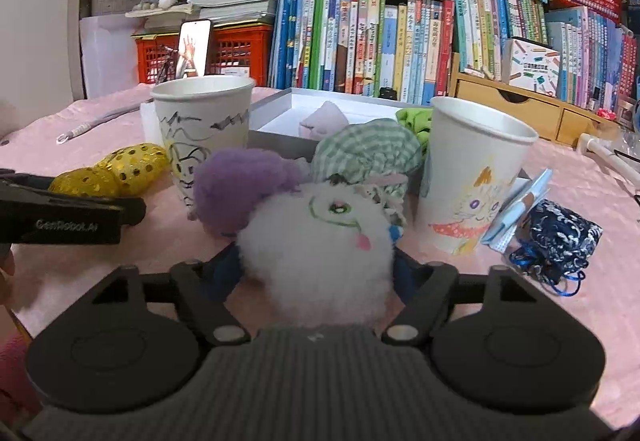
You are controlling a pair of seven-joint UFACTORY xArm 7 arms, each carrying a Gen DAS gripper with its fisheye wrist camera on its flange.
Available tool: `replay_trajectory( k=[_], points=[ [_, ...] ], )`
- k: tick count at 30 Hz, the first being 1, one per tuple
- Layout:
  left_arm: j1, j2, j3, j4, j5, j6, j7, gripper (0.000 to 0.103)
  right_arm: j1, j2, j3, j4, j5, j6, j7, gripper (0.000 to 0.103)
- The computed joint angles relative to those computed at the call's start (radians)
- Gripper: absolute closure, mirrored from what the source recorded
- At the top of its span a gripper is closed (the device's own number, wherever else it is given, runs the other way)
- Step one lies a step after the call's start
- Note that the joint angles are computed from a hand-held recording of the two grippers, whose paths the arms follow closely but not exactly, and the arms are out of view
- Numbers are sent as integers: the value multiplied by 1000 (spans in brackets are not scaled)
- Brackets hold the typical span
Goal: Organize soft objects
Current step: 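Grasp the yellow sequined bow with the left tool while the right tool grasps the white fluffy plush, then lift and carry the yellow bow and white plush over the tray with both tools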
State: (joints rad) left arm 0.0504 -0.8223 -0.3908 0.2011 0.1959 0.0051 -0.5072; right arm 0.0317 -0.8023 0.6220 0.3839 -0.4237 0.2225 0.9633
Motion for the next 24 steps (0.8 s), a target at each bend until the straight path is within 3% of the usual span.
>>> replay_trajectory(
  k=[7, 24],
  points=[
    [-27, -34, 31, -4, -8, 28, 0, 49, 11, -11, -10, -4, 2, 2, -3, 31],
    [-70, -140, 63, 26, -11, 75, 16, 52, 40, -139, -62, -23, 33, 19, -48, 32]
  ],
)
